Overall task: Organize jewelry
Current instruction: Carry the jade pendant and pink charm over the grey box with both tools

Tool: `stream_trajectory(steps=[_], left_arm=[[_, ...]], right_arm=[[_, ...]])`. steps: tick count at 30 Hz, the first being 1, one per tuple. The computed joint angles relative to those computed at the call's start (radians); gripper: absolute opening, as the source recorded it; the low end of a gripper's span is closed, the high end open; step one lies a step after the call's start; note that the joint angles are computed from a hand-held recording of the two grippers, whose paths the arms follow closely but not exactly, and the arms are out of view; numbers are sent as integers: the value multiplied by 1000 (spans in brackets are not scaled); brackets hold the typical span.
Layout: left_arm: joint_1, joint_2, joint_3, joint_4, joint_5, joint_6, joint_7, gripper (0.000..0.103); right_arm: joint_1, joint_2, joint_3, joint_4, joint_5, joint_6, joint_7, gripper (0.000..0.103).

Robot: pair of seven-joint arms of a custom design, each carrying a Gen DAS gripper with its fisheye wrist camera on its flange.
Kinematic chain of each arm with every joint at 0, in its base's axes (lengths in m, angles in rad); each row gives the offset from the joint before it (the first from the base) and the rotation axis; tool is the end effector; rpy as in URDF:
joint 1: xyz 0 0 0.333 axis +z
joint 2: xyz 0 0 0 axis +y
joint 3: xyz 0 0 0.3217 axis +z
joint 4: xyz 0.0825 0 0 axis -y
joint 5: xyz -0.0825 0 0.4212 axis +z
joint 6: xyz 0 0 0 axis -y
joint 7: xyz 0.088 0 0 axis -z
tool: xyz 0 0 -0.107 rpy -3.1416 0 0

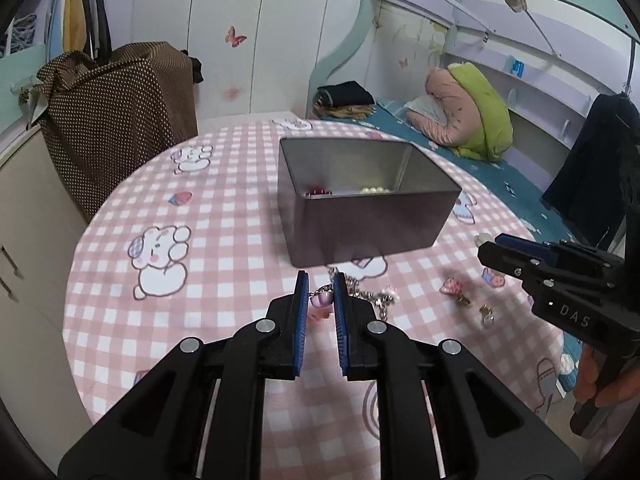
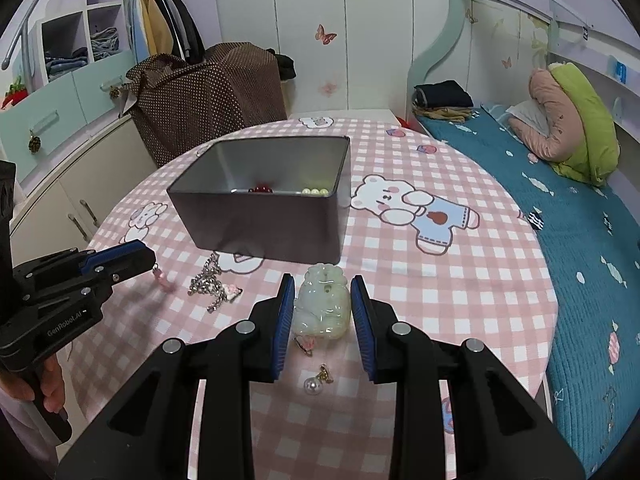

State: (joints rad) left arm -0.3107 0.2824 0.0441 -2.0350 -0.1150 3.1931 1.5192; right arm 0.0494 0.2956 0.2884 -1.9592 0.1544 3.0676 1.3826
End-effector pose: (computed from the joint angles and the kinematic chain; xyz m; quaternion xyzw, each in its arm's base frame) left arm 0.6508 -0.1686 0.3924 -0.6059 0.6731 -0.3530 0.2350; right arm 0.6578 0.2025 0.4108 -0.7443 0.5325 -0.2045 0.3473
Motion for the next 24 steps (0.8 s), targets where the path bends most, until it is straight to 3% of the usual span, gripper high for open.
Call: stream_trajectory(steps=[5, 7, 10, 15, 20, 22, 24], left_arm=[[-15, -10, 11, -2, 0, 22, -2, 13], [-58, -11, 55, 1, 6, 28, -8, 13], [-52, -14, 45, 7, 1, 34, 6, 13], [-86, -12, 77, 25, -11, 48, 19, 13], [-218, 7, 218, 58, -28, 57, 1, 13], [-205, 12, 206, 74, -39, 53, 7, 13], [-226, 20, 230, 87, -42, 54, 3, 13]], right_arm=[[-9, 2, 14, 11, 6, 9, -17, 27], [-10, 3, 17, 14, 6, 16, -20, 27], [-22, 8, 33, 23, 11, 22, -28, 27], [-53, 21, 73, 46, 30, 26, -51, 27], [-42, 35, 65, 77, 15, 36, -42, 27], [-40, 44, 64, 94, 3, 38, -38, 27], [-41, 57, 67, 114, -6, 34, -35, 27]])
